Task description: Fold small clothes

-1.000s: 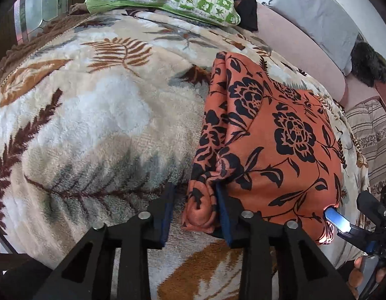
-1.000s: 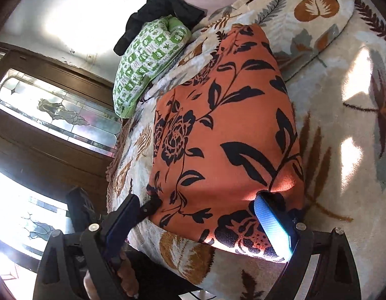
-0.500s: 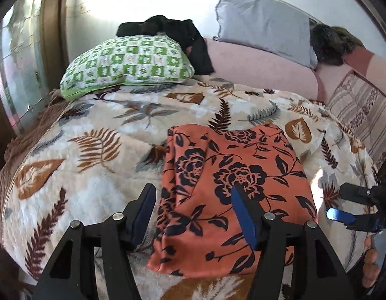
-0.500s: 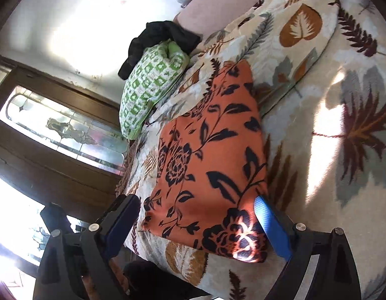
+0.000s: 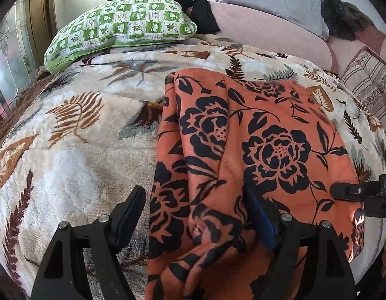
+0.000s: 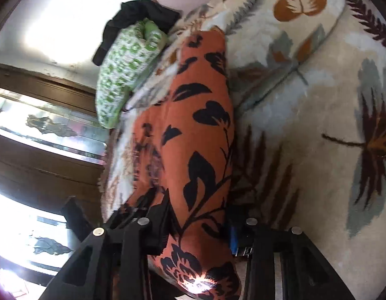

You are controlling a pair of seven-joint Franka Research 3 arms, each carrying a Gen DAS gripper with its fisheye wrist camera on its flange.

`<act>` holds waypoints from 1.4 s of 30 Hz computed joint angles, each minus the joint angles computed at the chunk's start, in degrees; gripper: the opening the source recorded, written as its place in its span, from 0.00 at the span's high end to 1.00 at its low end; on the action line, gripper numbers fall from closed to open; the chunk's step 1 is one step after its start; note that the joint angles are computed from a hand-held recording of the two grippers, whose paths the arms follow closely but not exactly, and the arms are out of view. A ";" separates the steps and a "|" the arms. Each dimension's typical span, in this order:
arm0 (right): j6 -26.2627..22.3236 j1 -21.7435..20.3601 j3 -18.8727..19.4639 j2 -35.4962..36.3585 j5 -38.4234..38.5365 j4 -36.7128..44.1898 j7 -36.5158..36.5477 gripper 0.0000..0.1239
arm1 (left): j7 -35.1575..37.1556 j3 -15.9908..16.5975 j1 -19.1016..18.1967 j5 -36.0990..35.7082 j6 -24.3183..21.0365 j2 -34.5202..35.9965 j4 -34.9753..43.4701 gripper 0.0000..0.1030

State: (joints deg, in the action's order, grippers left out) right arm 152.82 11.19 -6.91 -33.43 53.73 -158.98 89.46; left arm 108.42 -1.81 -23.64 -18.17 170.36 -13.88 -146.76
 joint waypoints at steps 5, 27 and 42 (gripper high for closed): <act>1.73 2.19 -3.84 -5.88 10.98 -2.35 -8.60 0.38 | 0.33 1.13 -1.22 -1.51 0.01 -0.54 -0.34 0.20; 6.90 -1.29 -3.37 7.50 17.70 7.76 -16.57 0.38 | 4.76 0.55 -0.56 -9.07 -2.56 -0.03 0.97 0.18; 7.69 0.06 0.92 -1.36 -10.03 6.46 1.43 0.37 | 17.65 10.90 0.59 -31.84 -25.67 -12.42 -0.70 0.25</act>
